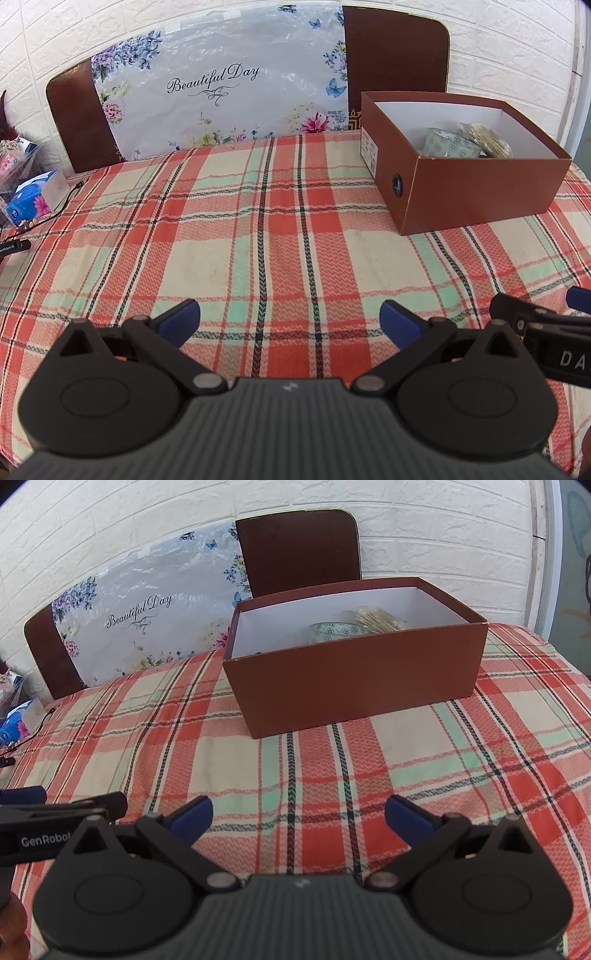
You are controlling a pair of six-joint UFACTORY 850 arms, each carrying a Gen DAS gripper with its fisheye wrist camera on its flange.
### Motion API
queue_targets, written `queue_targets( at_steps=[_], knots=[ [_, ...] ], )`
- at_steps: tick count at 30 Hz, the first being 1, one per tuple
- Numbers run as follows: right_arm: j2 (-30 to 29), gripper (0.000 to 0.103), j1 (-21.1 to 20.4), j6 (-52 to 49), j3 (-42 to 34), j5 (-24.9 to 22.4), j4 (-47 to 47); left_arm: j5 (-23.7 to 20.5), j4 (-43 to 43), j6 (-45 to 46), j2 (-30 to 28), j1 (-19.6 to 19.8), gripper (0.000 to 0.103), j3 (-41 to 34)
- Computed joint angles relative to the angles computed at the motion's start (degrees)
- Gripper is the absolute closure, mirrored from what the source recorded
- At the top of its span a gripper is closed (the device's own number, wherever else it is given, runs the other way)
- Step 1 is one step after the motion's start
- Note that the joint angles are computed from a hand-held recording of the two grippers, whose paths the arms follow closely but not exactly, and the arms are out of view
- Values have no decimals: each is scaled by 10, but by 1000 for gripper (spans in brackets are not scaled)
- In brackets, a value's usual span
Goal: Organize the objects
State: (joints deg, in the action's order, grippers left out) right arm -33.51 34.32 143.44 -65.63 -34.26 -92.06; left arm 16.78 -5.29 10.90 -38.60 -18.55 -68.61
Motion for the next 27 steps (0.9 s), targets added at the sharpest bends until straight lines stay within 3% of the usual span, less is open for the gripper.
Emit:
queue_targets(
  at_steps=[27],
  knots=[
    [-7,0,-1,4,-8,6,3,-17,13,-22,-7,2,0,-10]
  ],
)
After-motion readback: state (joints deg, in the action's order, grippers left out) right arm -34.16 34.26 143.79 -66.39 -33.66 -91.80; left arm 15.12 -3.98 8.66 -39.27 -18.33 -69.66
